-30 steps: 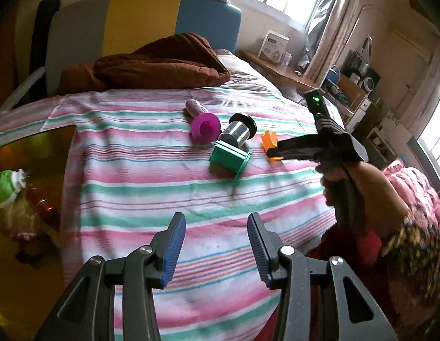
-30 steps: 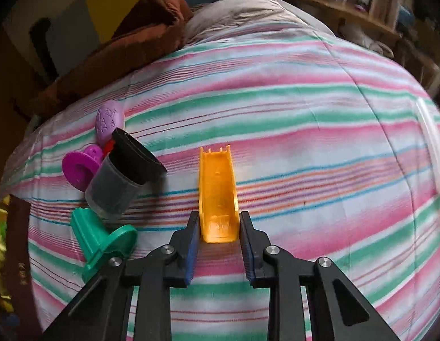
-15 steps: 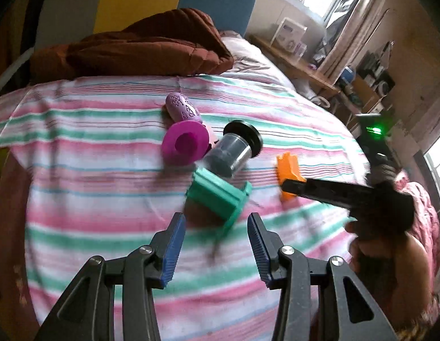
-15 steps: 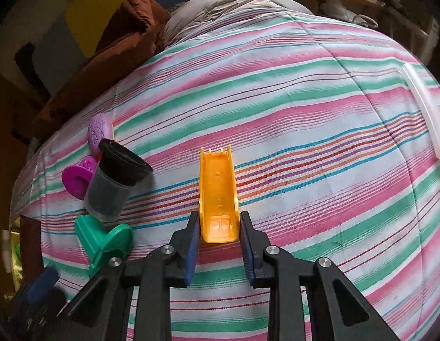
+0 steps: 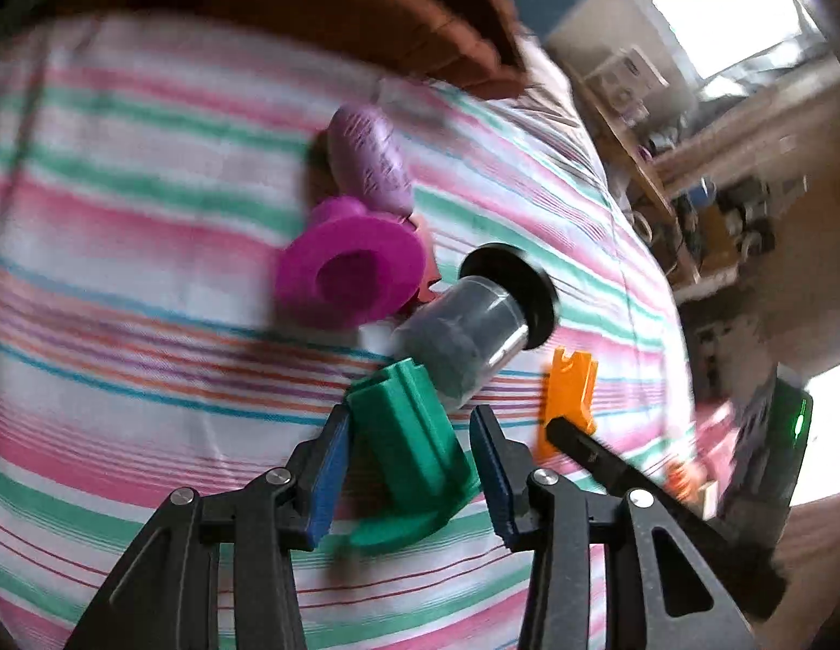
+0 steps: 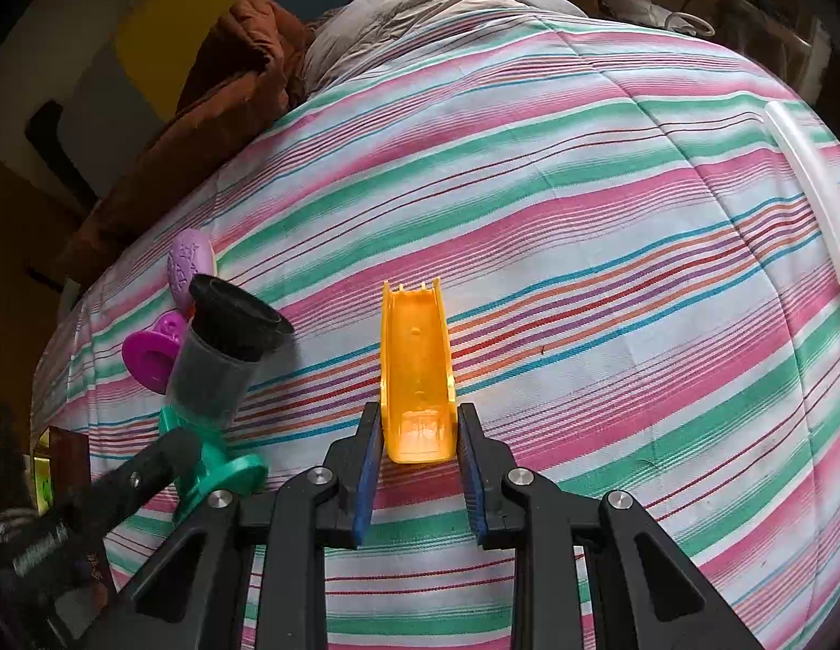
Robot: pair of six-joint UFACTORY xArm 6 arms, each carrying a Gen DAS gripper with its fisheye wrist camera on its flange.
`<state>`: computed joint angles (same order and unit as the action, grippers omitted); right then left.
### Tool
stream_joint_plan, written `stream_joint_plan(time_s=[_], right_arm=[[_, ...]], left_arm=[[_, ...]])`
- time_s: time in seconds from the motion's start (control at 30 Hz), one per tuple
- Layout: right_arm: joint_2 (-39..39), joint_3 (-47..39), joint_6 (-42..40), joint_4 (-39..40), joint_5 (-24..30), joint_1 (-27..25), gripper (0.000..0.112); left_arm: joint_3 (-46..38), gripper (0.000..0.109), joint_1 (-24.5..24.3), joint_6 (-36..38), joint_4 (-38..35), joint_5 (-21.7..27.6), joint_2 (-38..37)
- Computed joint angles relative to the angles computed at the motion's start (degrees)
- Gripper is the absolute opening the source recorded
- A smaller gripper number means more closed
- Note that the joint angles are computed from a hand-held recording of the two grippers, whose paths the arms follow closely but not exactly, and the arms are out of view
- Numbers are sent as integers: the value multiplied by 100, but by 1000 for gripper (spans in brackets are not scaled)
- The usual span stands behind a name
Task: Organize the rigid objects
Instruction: 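Grasp the green stand with the left tool while the right tool grasps the orange scoop, then carry the green stand into the gold tray and release it with the left tool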
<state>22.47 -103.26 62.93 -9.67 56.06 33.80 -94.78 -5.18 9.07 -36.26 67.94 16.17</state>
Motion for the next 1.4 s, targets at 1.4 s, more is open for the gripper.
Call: stream_joint_plan(time_s=[1.4], right_arm=[[-276, 319, 16, -48, -1, 14, 28]], left_arm=[[3769, 38, 46, 3425, 95, -1956, -3312]])
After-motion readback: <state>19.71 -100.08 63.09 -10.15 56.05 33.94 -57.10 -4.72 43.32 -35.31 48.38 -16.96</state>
